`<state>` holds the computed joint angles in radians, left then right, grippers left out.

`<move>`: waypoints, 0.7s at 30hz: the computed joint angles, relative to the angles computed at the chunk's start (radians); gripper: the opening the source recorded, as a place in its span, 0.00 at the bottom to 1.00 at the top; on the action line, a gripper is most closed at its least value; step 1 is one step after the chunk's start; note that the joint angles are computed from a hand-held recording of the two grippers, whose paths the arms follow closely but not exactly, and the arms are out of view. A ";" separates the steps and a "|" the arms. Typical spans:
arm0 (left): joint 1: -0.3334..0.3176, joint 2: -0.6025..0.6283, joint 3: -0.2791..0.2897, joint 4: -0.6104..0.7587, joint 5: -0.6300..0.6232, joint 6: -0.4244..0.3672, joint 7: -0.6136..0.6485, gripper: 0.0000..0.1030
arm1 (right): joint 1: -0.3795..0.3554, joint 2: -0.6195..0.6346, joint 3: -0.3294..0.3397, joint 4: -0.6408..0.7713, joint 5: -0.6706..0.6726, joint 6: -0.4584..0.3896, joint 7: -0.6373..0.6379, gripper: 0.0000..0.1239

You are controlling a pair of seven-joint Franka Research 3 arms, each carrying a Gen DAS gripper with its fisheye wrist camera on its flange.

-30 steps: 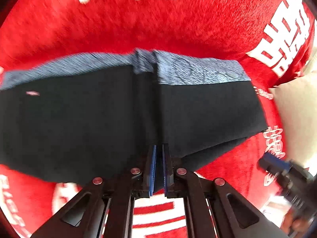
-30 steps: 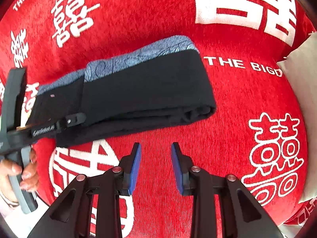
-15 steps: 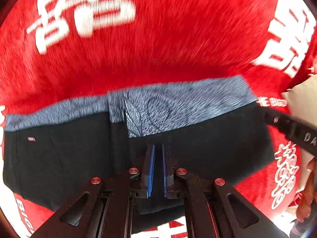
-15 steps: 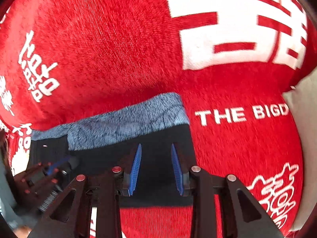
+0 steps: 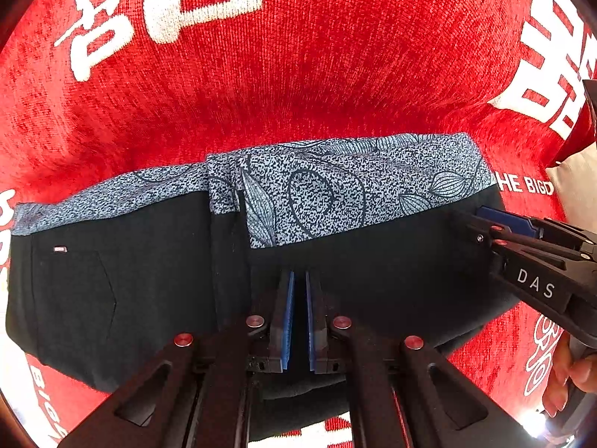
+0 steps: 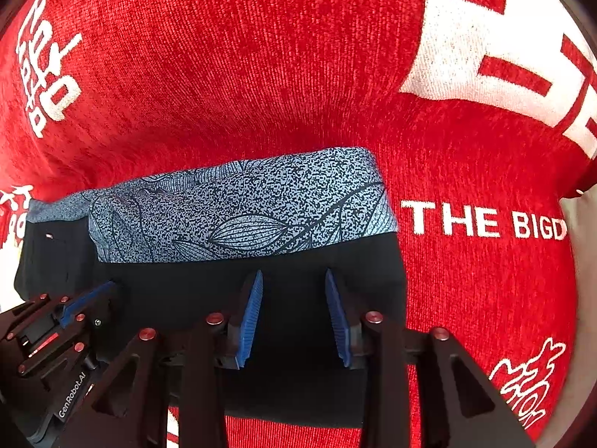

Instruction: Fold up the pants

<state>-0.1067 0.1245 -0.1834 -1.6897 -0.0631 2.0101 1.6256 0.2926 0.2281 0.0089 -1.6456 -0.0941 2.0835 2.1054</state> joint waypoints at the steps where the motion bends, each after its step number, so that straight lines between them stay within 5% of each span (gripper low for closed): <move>1: -0.001 -0.002 0.000 0.002 0.007 -0.003 -0.005 0.07 | 0.001 0.002 0.000 0.002 -0.003 0.000 -0.001 0.32; 9: -0.002 -0.030 0.004 0.005 0.025 -0.025 -0.033 0.09 | 0.020 0.028 0.006 0.050 -0.002 -0.021 0.002 0.35; 10: -0.005 -0.033 0.002 -0.001 0.031 -0.022 -0.044 0.38 | 0.020 0.021 0.006 0.044 0.002 -0.019 0.001 0.35; 11: -0.008 -0.040 0.004 -0.003 0.048 -0.022 -0.063 0.83 | 0.023 0.022 0.008 0.046 0.004 -0.017 0.006 0.35; 12: -0.011 -0.046 0.005 0.004 0.066 -0.019 -0.085 0.94 | 0.021 0.017 0.007 0.044 0.011 -0.015 0.003 0.35; 21: -0.017 -0.103 0.009 -0.004 0.121 -0.040 -0.131 0.95 | 0.012 -0.065 0.019 -0.039 0.060 0.030 0.001 0.39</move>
